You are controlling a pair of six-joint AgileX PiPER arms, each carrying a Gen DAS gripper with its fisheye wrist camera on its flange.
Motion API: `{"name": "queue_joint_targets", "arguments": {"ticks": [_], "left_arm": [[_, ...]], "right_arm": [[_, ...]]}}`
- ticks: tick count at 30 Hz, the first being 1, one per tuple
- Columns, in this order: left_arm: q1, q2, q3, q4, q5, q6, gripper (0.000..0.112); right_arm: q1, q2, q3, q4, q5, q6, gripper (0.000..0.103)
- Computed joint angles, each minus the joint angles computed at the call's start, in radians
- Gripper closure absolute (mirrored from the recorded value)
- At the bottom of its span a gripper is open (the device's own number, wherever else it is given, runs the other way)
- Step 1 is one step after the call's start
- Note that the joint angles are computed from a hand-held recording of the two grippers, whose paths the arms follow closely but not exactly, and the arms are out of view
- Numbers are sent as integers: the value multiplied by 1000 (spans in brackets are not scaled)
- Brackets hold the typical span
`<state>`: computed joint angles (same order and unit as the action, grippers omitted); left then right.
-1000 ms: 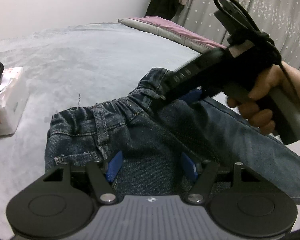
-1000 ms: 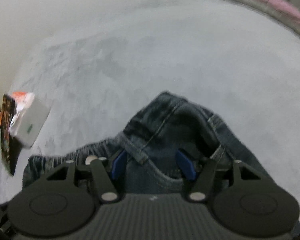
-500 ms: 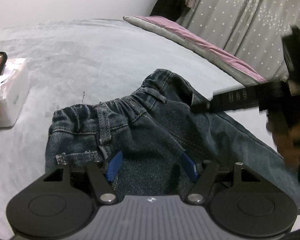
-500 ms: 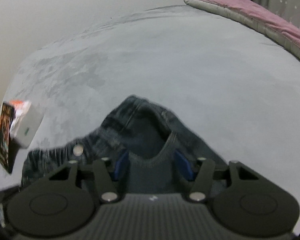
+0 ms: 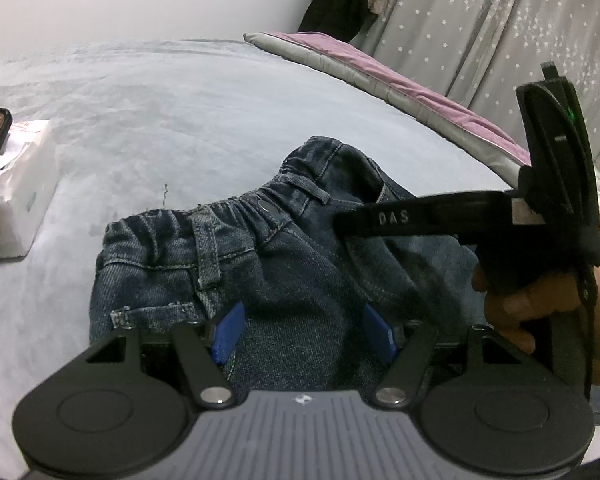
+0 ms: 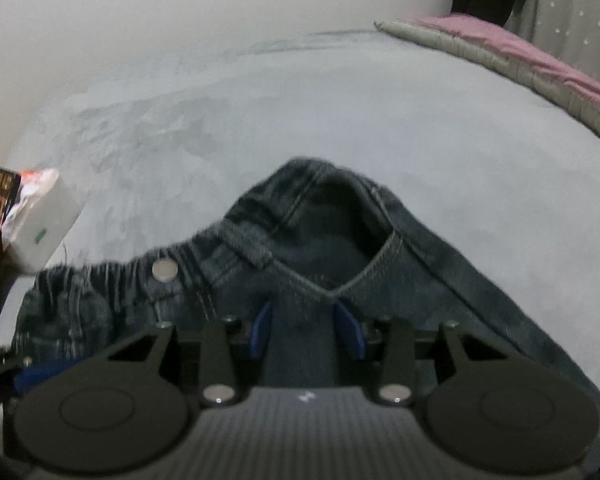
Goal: Fold clothes
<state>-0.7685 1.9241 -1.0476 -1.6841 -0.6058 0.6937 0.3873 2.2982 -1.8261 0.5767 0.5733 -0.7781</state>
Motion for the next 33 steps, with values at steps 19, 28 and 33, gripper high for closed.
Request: {"name": "queue_joint_targets", "arguments": {"ticks": [19,28,33], "left_arm": [[5,-11,13,15,11,-25,46],[13,-14,20,36,19,-57,46],[21,-20,31,59,28,-96,46]], "right_arm": [[45,141,-323,-201,193,119,76],[37,90,-239,-183,121,171,58],[4,29,-150,-209,18,219,45]]}}
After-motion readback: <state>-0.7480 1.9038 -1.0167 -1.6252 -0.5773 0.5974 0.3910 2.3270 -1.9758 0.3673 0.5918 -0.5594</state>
